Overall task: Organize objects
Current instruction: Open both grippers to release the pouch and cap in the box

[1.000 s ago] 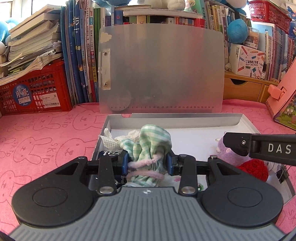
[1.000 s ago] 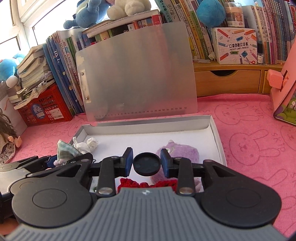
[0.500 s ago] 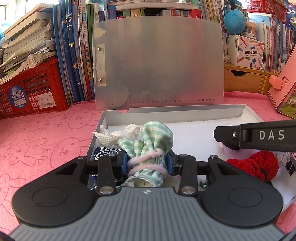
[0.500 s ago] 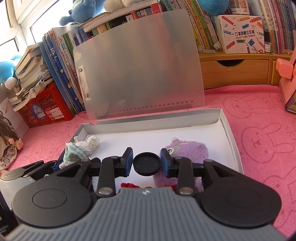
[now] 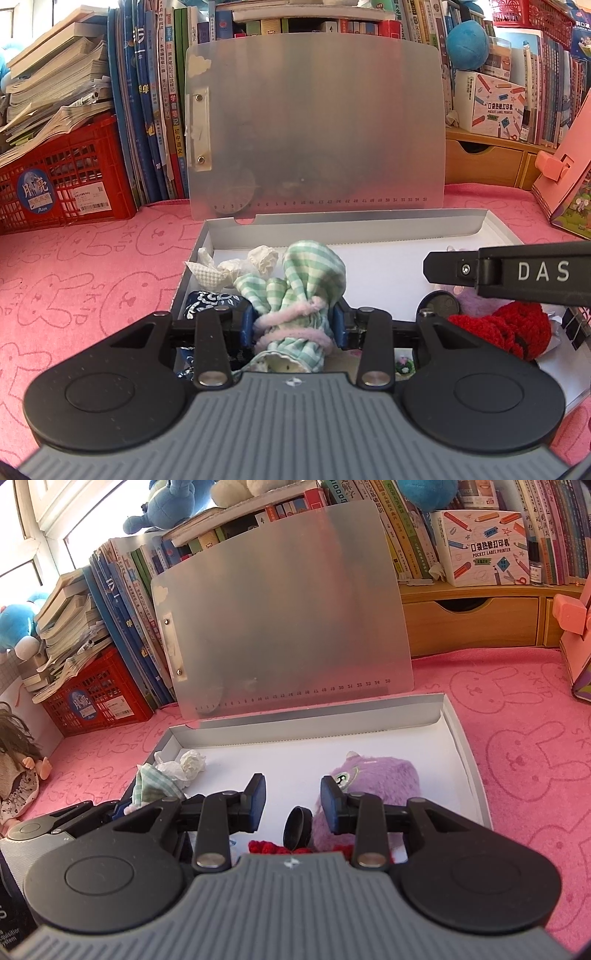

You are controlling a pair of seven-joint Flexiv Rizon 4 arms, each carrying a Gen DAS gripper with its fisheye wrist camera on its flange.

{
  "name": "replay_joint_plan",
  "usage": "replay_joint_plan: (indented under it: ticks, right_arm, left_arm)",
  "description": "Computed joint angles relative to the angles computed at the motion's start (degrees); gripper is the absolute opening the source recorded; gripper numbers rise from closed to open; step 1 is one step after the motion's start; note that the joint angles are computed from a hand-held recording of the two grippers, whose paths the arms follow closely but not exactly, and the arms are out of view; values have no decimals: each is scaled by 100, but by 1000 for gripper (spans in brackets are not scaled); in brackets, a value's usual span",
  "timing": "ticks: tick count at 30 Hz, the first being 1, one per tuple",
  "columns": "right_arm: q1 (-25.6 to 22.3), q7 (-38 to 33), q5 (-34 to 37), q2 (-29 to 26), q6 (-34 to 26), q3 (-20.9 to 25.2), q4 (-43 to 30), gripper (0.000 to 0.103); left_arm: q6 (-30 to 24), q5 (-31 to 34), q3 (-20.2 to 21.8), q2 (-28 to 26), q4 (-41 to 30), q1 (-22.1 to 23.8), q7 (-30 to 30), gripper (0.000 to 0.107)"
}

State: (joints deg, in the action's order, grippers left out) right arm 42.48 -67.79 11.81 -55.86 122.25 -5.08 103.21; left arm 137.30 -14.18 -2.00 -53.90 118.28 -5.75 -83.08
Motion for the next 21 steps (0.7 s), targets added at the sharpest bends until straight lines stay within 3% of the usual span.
replay_joint_plan:
  ticks: [4,8,21]
  right_arm:
    - [47,-43,63,47,53,-41,66,44]
    - [154,-158,239,125,185,-132,184,58]
    - [575,-741,1095,367,437,-437,539,72]
  left_arm:
    - [-9,89,-41,34,40,59,-48,51]
    - [16,140,-44,80,102,56,-88,59]
    - [462,323,-50,289,433,-12,-180,89]
